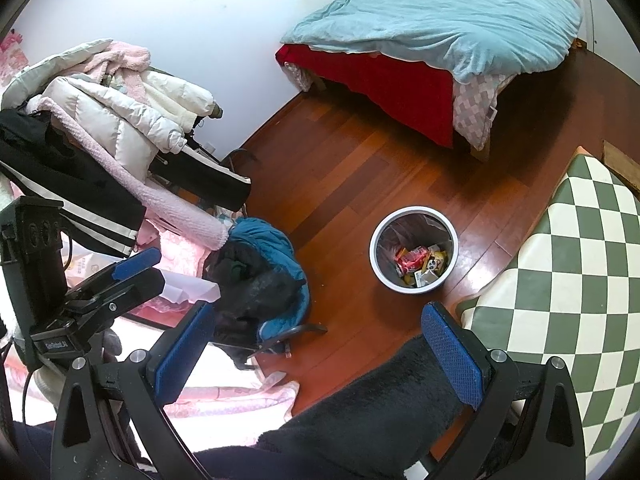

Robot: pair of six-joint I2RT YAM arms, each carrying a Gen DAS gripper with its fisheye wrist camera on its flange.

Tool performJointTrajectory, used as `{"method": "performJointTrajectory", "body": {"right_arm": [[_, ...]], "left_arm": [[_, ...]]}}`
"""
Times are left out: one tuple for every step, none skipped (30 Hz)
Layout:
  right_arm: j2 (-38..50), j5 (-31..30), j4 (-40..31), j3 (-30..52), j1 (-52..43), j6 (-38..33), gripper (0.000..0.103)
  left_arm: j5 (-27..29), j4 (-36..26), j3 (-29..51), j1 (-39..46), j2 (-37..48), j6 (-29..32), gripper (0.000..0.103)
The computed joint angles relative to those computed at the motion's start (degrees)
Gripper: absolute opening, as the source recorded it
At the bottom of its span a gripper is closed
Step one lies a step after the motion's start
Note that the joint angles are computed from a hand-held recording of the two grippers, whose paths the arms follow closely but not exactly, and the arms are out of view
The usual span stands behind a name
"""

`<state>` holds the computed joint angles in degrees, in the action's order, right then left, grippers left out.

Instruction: Collect trash

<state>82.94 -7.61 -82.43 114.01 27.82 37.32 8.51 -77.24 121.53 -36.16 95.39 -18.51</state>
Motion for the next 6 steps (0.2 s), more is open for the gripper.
{"method": "performJointTrajectory", "body": {"right_arm": [[0.06, 0.05, -0.07, 0.08, 0.09, 0.01, 0.103], [0.09, 0.17, -0.09, 0.12, 0.25, 0.04, 0.103], [0.07, 0.13, -0.02, 0.06, 0.04, 0.00, 0.103], [0.11, 0.05, 0.03, 0.06, 0.05, 0.04, 0.103], [0.14, 0.07, 0.01, 0.10, 0.18, 0.10, 0.103], [0.24, 0.16, -0.07, 0.22, 0.39, 0.14, 0.103]], "left_arm": [[0.13, 0.00, 0.10, -0.09, 0.01, -0.12, 0.103], [0.13, 0.23, -0.27, -0.04, -0.18, -0.33, 0.103], [0.16, 0.14, -0.29, -0.03, -0.36, -0.59, 0.103], [0.14, -0.01, -0.08, -0.10, -0.31, -0.66, 0.103], [0.35, -0.12, -0.21, 0.16, -0.40, -0.52, 0.103], [0.81, -0.33, -0.01, 0.47, -0.32, -0.46, 0.103]]}}
